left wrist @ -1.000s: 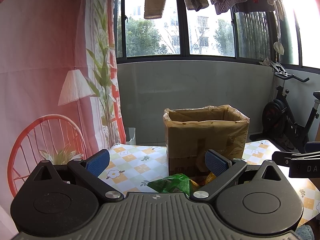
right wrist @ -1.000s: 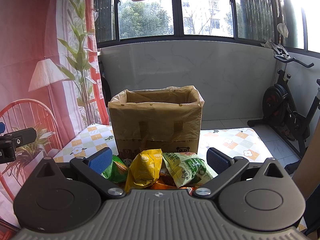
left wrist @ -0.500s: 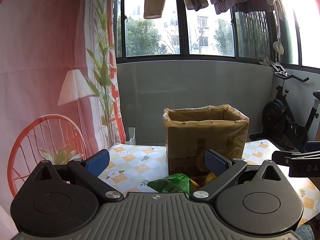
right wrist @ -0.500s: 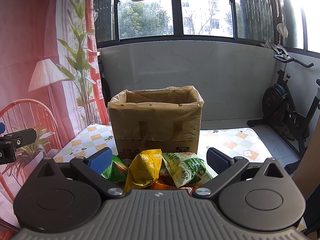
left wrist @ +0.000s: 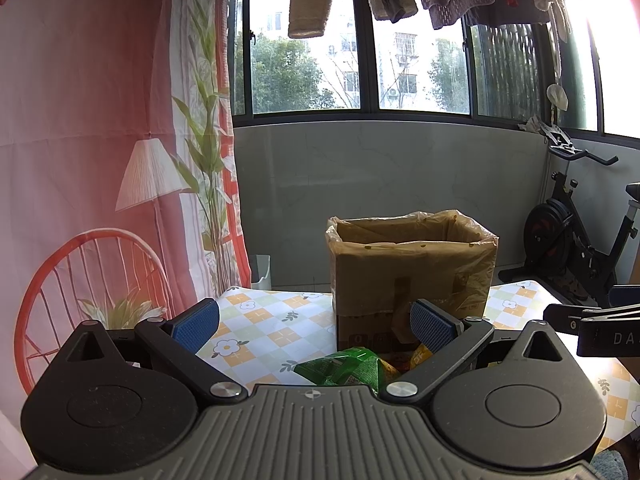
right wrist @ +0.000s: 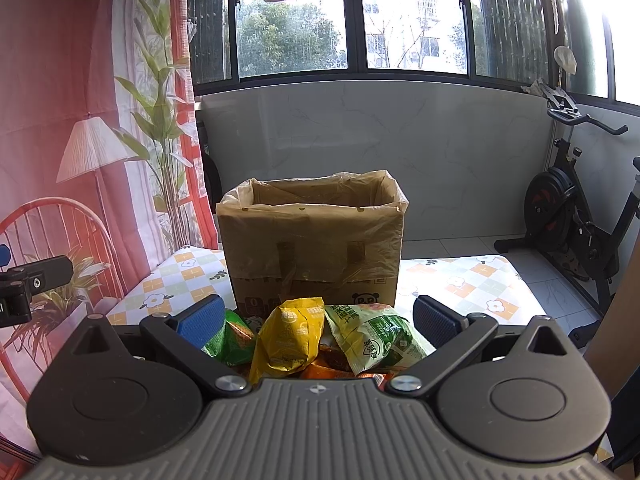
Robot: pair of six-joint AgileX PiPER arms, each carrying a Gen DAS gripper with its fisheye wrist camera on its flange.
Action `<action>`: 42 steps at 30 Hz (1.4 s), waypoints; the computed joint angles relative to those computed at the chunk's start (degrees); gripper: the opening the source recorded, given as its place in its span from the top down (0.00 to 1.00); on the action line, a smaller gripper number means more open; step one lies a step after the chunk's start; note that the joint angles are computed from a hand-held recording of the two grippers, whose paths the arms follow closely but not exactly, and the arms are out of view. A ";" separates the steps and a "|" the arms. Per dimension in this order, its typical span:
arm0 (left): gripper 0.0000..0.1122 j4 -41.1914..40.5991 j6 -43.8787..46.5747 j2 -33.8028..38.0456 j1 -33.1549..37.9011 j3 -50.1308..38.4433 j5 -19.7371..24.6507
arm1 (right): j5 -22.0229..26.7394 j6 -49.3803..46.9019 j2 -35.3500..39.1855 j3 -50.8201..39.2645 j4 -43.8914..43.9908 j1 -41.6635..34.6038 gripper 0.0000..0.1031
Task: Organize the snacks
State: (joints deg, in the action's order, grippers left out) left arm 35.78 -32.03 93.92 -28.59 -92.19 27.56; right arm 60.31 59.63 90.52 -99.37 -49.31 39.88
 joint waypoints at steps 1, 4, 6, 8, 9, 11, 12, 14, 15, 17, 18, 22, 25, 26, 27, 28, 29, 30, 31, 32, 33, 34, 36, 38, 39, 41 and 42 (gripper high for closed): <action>0.09 0.08 -0.12 0.00 0.01 0.06 -0.04 | -0.03 -0.02 -0.06 0.07 0.02 -0.03 0.01; 0.09 0.31 -0.40 -0.01 -0.07 0.19 -0.04 | -0.24 0.09 -0.47 0.52 0.14 -0.02 0.01; 0.09 0.42 -0.52 -0.04 -0.08 0.26 -0.08 | -0.78 -0.03 -0.55 0.81 0.41 -0.39 0.01; 0.09 0.43 -0.55 -0.02 -0.09 0.28 -0.10 | -1.10 -0.08 -0.35 0.84 0.50 -0.70 0.01; 0.09 0.47 -0.57 -0.03 -0.10 0.26 -0.08 | -1.12 -0.10 -0.37 0.83 0.54 -0.69 0.01; 0.09 0.47 -0.57 -0.03 -0.10 0.26 -0.08 | -1.07 -0.10 -0.38 0.80 0.54 -0.66 0.01; 0.09 0.47 -0.57 -0.03 -0.10 0.26 -0.08 | -0.99 -0.11 -0.33 0.70 0.49 -0.62 0.01; 0.09 0.47 -0.57 -0.03 -0.10 0.26 -0.08 | -0.98 -0.18 -0.36 0.69 0.58 -0.66 0.01; 0.09 0.46 -0.68 0.04 -0.11 0.24 -0.02 | -0.93 -0.22 -0.34 0.61 0.62 -0.62 0.01; 0.09 1.25 -1.84 0.17 -0.24 0.15 0.33 | -1.29 0.21 0.20 0.49 0.55 -0.72 0.01; 0.09 2.67 -3.55 0.25 -0.51 0.13 0.75 | -1.05 0.13 0.20 0.20 0.65 -0.53 0.00; 0.09 16.90 -16.71 1.60 -1.55 0.42 1.17 | -6.38 1.37 -1.90 3.32 1.40 -2.78 0.00; 0.09 27.42 -25.46 3.63 -1.22 0.24 -0.31 | -10.47 6.16 -2.99 6.63 -3.80 -4.78 0.00; 0.09 29.47 -27.02 4.53 -1.03 -0.34 -0.54 | -11.54 6.94 -2.81 7.14 -5.65 -5.47 0.00; 0.09 31.57 -28.37 5.84 -0.82 -1.39 -0.59 | -12.90 7.49 -2.78 7.96 -7.37 -6.19 0.00; 0.09 31.85 -28.07 7.11 -0.56 -2.72 -0.54 | -14.38 7.84 -2.58 8.41 -8.48 -7.00 0.00; 0.09 30.97 -26.82 8.28 -0.18 -4.08 -0.78 | -16.70 8.25 -2.39 8.94 -9.06 -8.31 0.00; 0.09 28.01 -23.42 9.80 0.59 -6.12 -1.49 | -19.00 9.57 -2.07 9.65 -10.13 -9.40 0.00; 0.09 23.98 -19.36 11.11 1.24 -8.02 -1.95 | -20.69 10.98 -1.50 10.08 -11.39 -10.26 0.00; 0.09 18.85 -14.61 12.69 1.99 -10.41 -2.12 | -21.52 11.90 -0.59 9.95 -12.36 -10.85 0.00; 0.09 14.81 -11.19 13.95 2.54 -12.22 -2.07 | -21.72 11.07 1.01 8.62 -11.47 -11.63 0.00; 0.09 12.55 -9.49 15.13 2.86 -13.66 -1.77 | -22.35 9.87 2.18 7.70 -10.09 -12.37 0.00; 0.09 11.75 -9.22 17.20 2.94 -15.83 -1.10 | -25.99 8.52 4.12 7.21 -8.12 -14.40 0.00; 0.09 13.16 -10.69 18.64 2.86 -16.82 -1.12 | -27.60 7.69 6.30 6.02 -5.92 -15.69 0.00; 0.09 12.82 -10.36 19.59 2.90 -17.75 -0.92 | -28.43 6.51 7.31 5.34 -3.63 -16.46 0.00; 0.09 10.92 -8.67 21.17 2.71 -20.05 0.59 | -30.34 2.14 9.15 3.91 2.34 -18.03 0.00; 0.09 9.91 -7.53 22.55 2.49 -22.36 2.59 | -30.82 -0.40 10.35 3.00 5.15 -18.64 0.00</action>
